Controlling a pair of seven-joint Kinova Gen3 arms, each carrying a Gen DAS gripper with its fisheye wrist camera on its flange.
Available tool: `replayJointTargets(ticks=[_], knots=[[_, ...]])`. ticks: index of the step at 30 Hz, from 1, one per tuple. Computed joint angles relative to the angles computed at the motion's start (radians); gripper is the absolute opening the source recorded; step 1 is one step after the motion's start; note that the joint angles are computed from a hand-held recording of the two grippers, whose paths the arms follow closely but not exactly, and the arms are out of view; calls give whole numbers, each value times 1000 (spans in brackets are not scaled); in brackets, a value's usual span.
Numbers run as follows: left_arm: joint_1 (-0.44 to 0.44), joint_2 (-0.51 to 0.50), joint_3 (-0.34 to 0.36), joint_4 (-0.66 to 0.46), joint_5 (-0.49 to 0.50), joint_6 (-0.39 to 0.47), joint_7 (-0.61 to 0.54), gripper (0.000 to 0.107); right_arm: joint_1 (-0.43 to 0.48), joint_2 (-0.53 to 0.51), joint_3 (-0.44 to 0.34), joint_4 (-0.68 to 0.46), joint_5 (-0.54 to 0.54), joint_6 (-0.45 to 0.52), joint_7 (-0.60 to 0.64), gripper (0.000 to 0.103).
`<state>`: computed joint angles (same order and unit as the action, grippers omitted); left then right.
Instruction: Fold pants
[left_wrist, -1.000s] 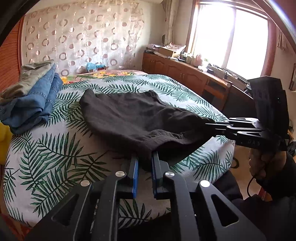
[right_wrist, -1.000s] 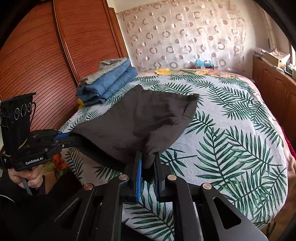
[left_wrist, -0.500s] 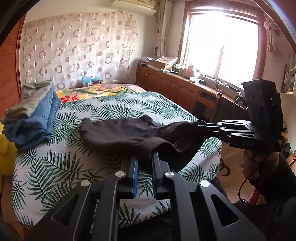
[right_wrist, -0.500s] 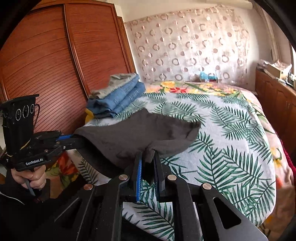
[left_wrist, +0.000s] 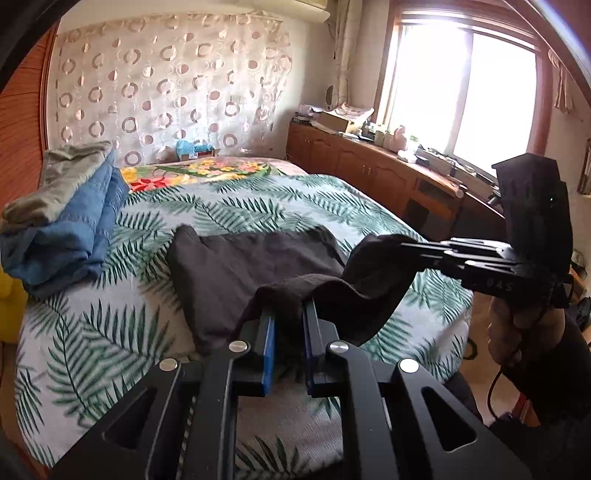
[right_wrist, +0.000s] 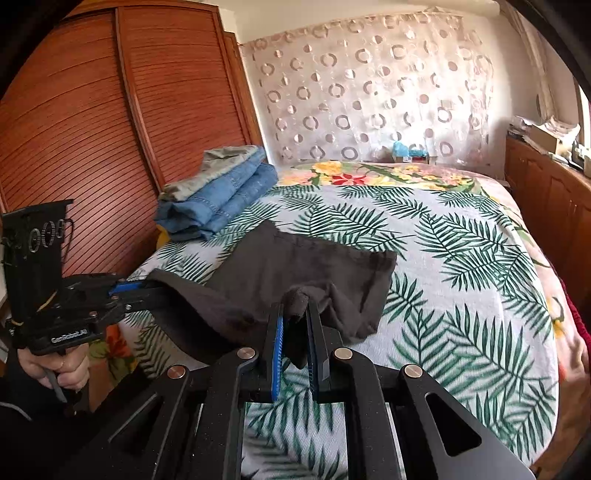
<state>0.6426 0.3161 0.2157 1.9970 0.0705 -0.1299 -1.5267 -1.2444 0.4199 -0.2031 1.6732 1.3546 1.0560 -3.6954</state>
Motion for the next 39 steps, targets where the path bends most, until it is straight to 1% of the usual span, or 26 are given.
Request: replayJointTargets(ticks=[1,3,4,6,7,10,12,15,18,20,21,22,23,24,26,29,30,31,33,34,36,38,39], knots=[[-4,6,0,-14,-4,0,-2,13,11,4,6,-8,4,-10,0,11],[19,20,-37,-44,9,6,-11,13,26,12,16,-26,1,-11,14,11],[16,30,-39,-53,10,-1,-11,13,32,19,21,-40,-5,-8,25,11],[48,51,-87,-84,34,4,-18,13,51,25,33,-49,-8,-30,29,11],[52,66,-97,-105,40,13,-21,13,64,29,39,-54,-12,-45,30,11],[57,94,-107,-137,43,24,-24,13,92,45,57,-83,-37,-73,61,11],[74,107,-132,-156,53,34,-24,13,105,57,69,-104,-58,-89,91,11],[52,119,-113,-180,44,57,-15,14,109,80,90,-148,-91,-92,147,11],[67,120,-137,-187,39,61,-13,17,109,92,113,-174,-109,-103,177,11],[109,120,-186,-194,46,67,-14,23,107,93,127,-181,-117,-106,187,11],[117,117,-198,-190,55,58,-20,30,110,98,132,-191,-124,-109,196,11],[109,114,-191,-182,47,45,-11,36,112,99,137,-194,-128,-114,201,11],[85,110,-165,-174,41,31,-9,38,116,103,142,-203,-135,-118,211,11],[59,106,-138,-167,36,22,-7,44,119,107,146,-209,-141,-122,219,11],[20,102,-98,-160,26,18,-3,46,124,114,154,-220,-156,-129,240,11],[11,108,-93,-165,21,38,-5,51,126,128,167,-248,-180,-131,275,11],[-2,112,-79,-167,14,42,-5,53,124,131,172,-253,-186,-133,281,11],[-18,117,-63,-169,7,50,-4,57,122,130,180,-249,-182,-141,272,11],[-70,129,-5,-165,-11,55,3,61,113,125,196,-230,-158,-159,234,11],[-78,131,5,-163,-13,54,8,64,111,122,198,-223,-153,-159,221,11],[-104,141,33,-161,-23,59,16,66,113,114,197,-204,-141,-169,196,11],[-94,146,21,-159,-22,65,24,66,112,109,189,-194,-142,-158,200,13],[-68,144,-8,-154,-15,62,27,66,113,108,184,-192,-146,-151,209,13]])
